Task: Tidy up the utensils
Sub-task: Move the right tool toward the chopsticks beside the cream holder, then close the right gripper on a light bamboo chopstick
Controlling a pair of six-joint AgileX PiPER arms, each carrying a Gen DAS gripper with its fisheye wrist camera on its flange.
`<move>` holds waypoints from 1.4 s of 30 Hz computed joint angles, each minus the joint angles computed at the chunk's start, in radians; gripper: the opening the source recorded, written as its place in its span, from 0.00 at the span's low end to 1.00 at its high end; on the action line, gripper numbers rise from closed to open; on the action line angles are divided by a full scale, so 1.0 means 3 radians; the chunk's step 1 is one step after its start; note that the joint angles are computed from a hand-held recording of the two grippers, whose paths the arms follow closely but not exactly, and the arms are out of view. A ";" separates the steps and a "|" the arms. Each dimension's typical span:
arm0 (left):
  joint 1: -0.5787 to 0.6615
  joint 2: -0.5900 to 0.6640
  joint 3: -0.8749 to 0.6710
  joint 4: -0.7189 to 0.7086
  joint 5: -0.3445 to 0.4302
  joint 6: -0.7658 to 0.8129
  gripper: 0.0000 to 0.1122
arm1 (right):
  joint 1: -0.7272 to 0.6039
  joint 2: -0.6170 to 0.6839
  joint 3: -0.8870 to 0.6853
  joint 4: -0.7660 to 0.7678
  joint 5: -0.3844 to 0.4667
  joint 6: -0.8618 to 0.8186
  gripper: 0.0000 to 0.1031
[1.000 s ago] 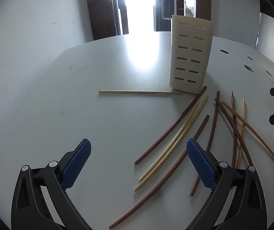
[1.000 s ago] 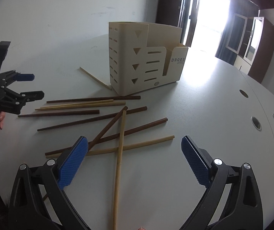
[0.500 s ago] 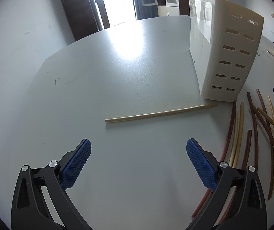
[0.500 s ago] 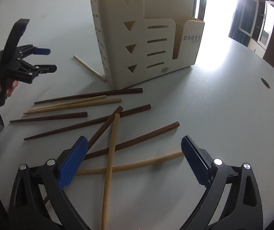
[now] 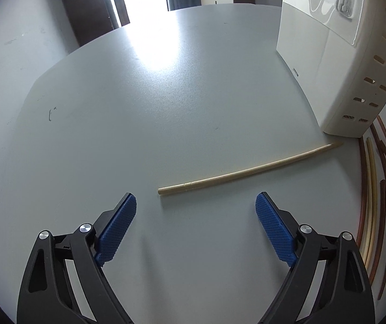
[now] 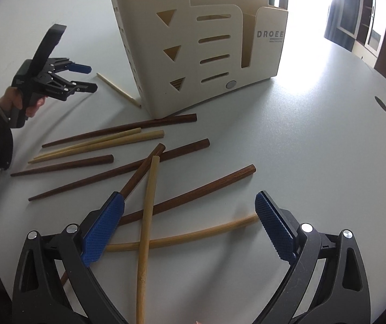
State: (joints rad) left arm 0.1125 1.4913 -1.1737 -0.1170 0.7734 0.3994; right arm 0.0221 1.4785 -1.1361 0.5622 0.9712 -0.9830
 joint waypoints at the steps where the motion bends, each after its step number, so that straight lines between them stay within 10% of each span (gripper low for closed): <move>1: 0.0020 0.0048 -0.0042 -0.0058 0.0005 0.0067 0.79 | -0.0006 0.0014 -0.0005 0.0014 0.0006 -0.0013 0.95; 7: 0.0395 0.0043 0.0017 -0.0836 0.0128 0.0929 0.70 | -0.0002 -0.0045 0.0042 -0.0001 0.0087 0.0050 0.95; 12: 0.0452 -0.0054 0.0120 -0.1014 0.0109 0.1184 0.29 | 0.0010 -0.0071 0.0109 -0.0003 0.0033 0.0031 0.95; 20: 0.0496 -0.0308 0.0425 -0.1458 0.0336 0.1835 0.04 | -0.0110 0.0037 -0.0013 0.0114 0.0168 -0.0043 0.95; 35: 0.0951 -0.1233 0.1136 -0.2190 0.0641 0.2448 0.01 | -0.0131 0.0016 -0.0092 0.0192 0.0278 -0.0102 0.95; 39: 0.0526 -0.1131 0.1115 -0.1658 0.0141 0.2061 0.06 | 0.0136 0.0045 -0.0070 -0.0099 0.0132 0.0008 0.50; 42: 0.0599 -0.0900 0.1016 -0.1739 0.0177 0.2153 0.08 | 0.0186 0.0045 -0.0045 -0.0152 -0.0024 0.0022 0.42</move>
State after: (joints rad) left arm 0.2921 1.2212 -0.8690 -0.6386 0.8264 1.0451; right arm 0.0780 1.4921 -1.1497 0.5166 0.9641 -0.9765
